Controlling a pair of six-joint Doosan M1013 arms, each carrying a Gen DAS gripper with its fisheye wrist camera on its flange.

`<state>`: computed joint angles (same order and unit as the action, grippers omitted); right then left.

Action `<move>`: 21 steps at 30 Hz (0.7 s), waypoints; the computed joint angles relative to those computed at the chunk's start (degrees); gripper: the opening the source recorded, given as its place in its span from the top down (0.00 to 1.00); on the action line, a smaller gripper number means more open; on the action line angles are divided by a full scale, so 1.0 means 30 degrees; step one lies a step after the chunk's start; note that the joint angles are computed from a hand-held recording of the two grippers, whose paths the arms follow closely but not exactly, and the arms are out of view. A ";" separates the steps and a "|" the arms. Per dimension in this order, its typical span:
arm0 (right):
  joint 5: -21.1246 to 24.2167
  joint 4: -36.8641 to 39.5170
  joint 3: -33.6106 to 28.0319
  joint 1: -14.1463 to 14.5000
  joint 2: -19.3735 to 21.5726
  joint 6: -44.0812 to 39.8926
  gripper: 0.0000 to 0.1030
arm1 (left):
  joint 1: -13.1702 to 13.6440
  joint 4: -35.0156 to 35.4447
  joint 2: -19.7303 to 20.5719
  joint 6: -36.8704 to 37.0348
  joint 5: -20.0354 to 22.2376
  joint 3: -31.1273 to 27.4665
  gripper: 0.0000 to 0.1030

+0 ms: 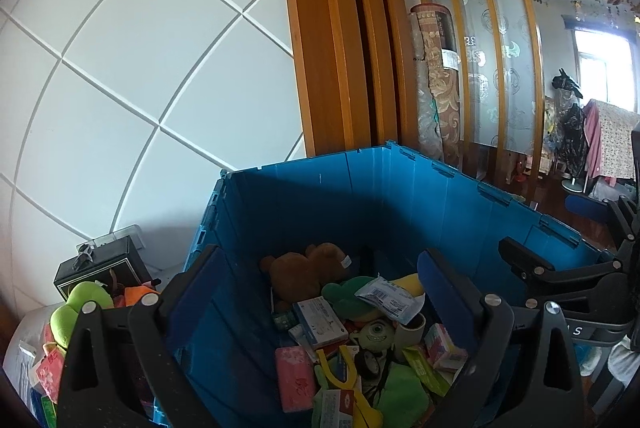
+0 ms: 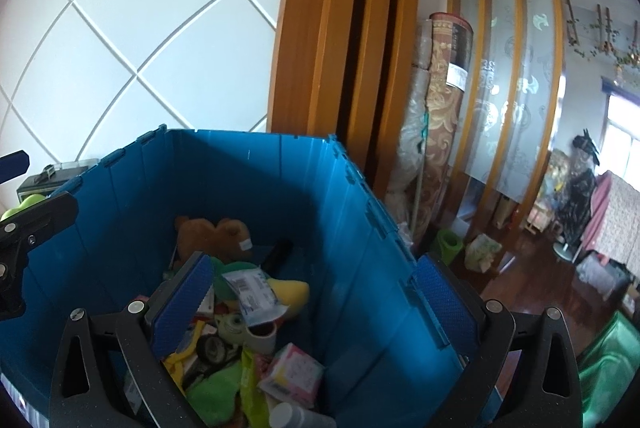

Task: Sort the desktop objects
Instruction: 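Open both tools to drop the medicine box and pad pack into the crate, then move both tools back from the crate to the pile on the bed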

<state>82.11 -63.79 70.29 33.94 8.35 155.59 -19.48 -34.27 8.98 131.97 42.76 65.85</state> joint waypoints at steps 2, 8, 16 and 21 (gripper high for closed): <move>0.0014 -0.0119 0.0026 0.0012 -0.0005 0.0030 0.00 | 0.0013 -0.0360 -0.0311 0.0295 -0.0972 0.0569 0.05; 0.0011 -0.0355 0.0325 0.0023 -0.0180 0.0954 0.00 | 0.0804 -0.2343 -0.0992 0.0046 -0.2175 0.1578 0.05; -0.0324 0.0587 0.0351 -0.0005 -0.0281 0.1611 0.00 | 0.2679 -0.3479 -0.1918 0.1050 -0.3138 0.2632 0.05; -0.2008 -0.0656 0.0030 0.1030 -0.0051 0.2237 0.00 | 0.4297 -0.1423 -0.2060 -0.1107 -0.3942 0.2951 0.03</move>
<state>76.09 -65.76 70.38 37.03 8.20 162.31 -6.59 -38.54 2.80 128.65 30.93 74.71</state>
